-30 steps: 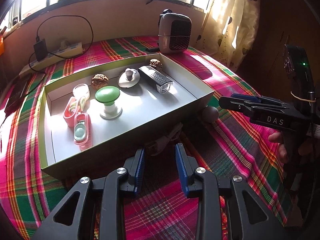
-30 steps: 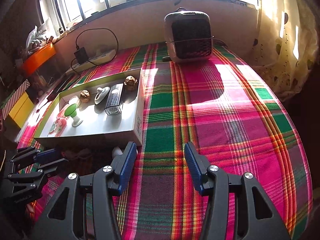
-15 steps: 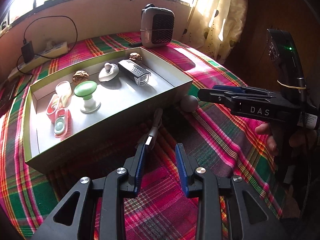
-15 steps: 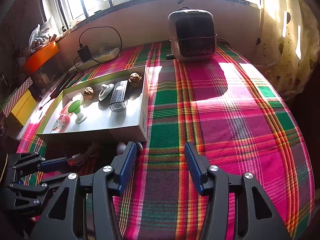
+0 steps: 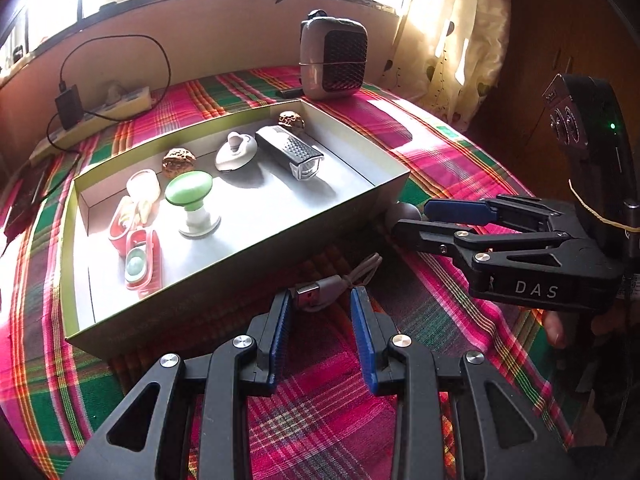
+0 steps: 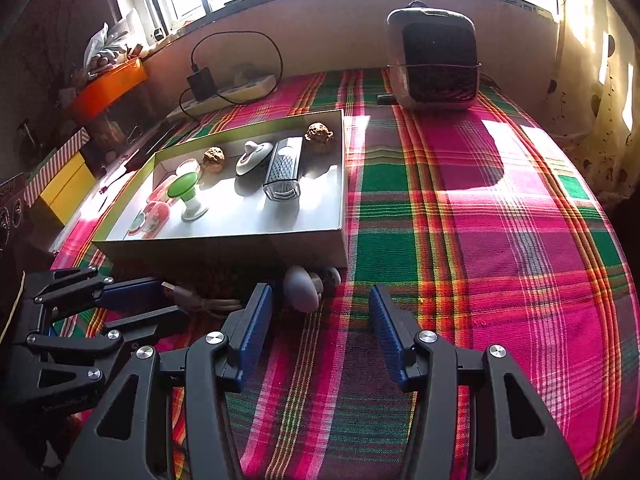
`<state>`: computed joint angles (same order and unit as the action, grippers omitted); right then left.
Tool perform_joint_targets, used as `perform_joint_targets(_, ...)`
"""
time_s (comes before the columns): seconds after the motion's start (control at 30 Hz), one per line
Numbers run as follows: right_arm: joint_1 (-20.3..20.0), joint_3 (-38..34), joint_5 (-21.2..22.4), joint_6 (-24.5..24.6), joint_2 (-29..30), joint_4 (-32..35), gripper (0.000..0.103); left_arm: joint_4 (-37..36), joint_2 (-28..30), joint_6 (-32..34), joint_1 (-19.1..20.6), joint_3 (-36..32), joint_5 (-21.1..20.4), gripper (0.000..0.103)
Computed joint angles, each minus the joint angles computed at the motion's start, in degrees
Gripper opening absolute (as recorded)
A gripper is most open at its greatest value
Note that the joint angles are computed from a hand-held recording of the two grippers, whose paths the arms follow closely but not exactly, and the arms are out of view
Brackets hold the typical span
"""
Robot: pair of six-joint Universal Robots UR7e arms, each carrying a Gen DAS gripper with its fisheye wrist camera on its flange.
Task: Organize objects
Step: 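Withdraw both grippers from the box toward the white cable and egg, then close the left gripper on the white cable while the right gripper grasps the white egg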
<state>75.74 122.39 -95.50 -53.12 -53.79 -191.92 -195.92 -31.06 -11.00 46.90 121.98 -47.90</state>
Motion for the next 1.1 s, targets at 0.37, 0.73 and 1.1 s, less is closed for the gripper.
perform_joint_targets(0.37,2.63,-1.73,-5.58,-1.91,3.73,-4.4,0.057,0.65,0.72,3.19,0.12,-1.35,0.95,0.029)
perform_joint_targets(0.73,2.89,-2.33,-8.24,-2.64,4.95,-8.04,0.057,0.7,1.08,5.65,0.65,-2.49,-0.67,0.029)
perform_joint_targets(1.1,1.91,-1.78,-6.07,-2.1,3.42,-6.15,0.044,1.26,1.54,6.29,-0.71,-1.83,-5.01,0.029)
